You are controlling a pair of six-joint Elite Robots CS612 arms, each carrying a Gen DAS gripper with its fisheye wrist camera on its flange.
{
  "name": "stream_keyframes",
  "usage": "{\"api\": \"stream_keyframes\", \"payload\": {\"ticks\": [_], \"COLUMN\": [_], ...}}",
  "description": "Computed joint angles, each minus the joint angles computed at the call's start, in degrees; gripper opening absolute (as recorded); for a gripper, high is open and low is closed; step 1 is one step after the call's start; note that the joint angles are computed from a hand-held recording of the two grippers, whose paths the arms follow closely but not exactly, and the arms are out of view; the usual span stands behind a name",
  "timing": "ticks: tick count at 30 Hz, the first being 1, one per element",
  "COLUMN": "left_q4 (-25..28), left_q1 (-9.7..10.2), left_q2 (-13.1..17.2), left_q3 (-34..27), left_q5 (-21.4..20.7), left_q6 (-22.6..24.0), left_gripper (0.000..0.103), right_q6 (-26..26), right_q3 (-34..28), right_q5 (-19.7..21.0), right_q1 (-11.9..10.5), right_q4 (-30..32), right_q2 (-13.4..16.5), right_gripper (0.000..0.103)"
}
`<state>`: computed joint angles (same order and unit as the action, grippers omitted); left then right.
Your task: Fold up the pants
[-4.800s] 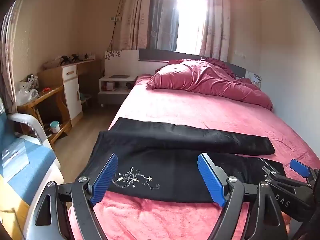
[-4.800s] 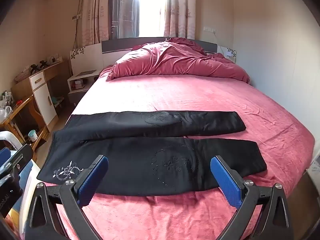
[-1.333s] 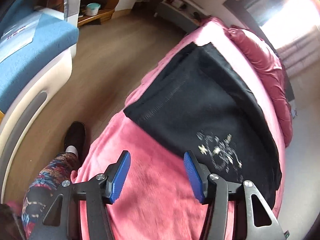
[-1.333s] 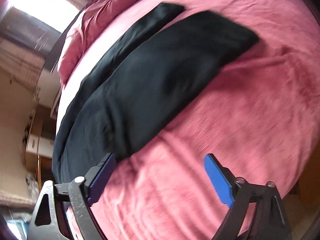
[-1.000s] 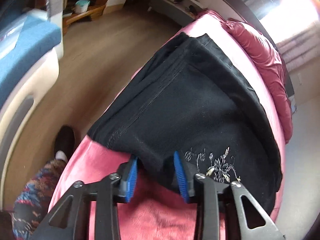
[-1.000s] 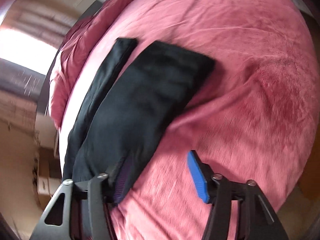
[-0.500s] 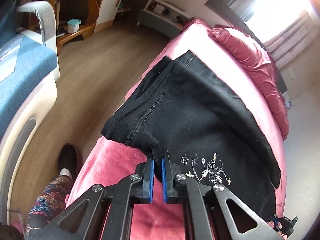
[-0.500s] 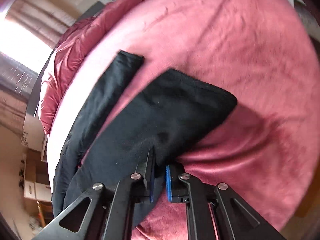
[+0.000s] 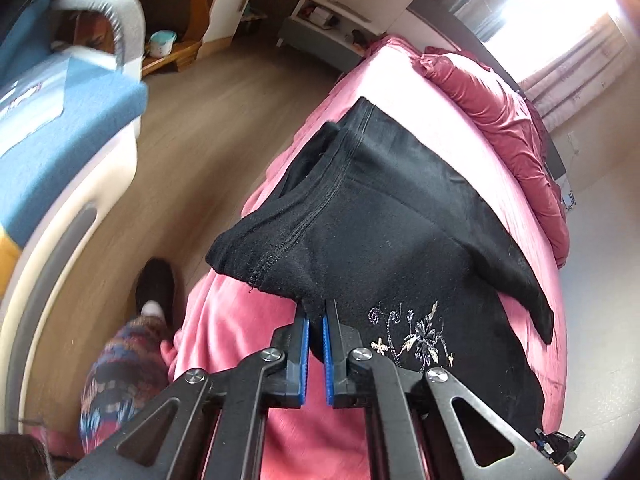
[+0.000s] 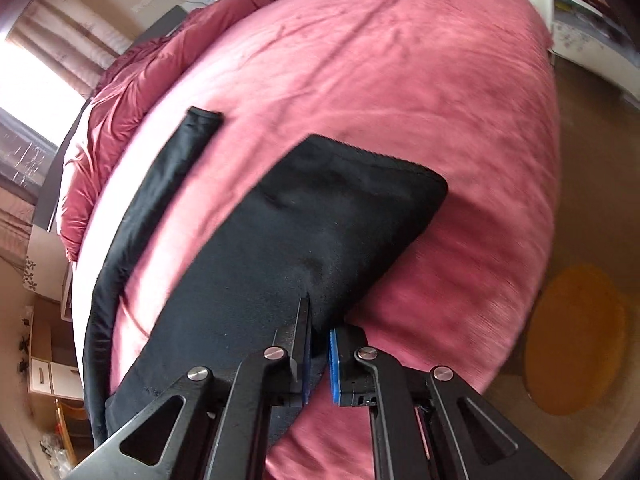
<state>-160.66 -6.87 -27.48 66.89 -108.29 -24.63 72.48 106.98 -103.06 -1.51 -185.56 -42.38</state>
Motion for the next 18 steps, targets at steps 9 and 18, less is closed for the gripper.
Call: {"api": "stream_keyframes", "payload": {"ticks": [9,18], "left_q4": [6.6,4.3], "left_q1": [-0.60,1.63], "left_q2": [-0.6,-0.4], "left_q3": [-0.1,-4.1], "left_q5": [3.8,4.3], "left_q6": [2.4,-0.8], "left_gripper": [0.019,0.023], "right_q6": [0.0,-11.7], "right_q3": [0.4,-4.8], "right_q5": [-0.6,-5.8], "right_q1": [-0.2,2.6], "right_q4": [3.7,5.0], "right_q2": [-1.0,-1.8], "right_gripper": [0.026,0.053]}}
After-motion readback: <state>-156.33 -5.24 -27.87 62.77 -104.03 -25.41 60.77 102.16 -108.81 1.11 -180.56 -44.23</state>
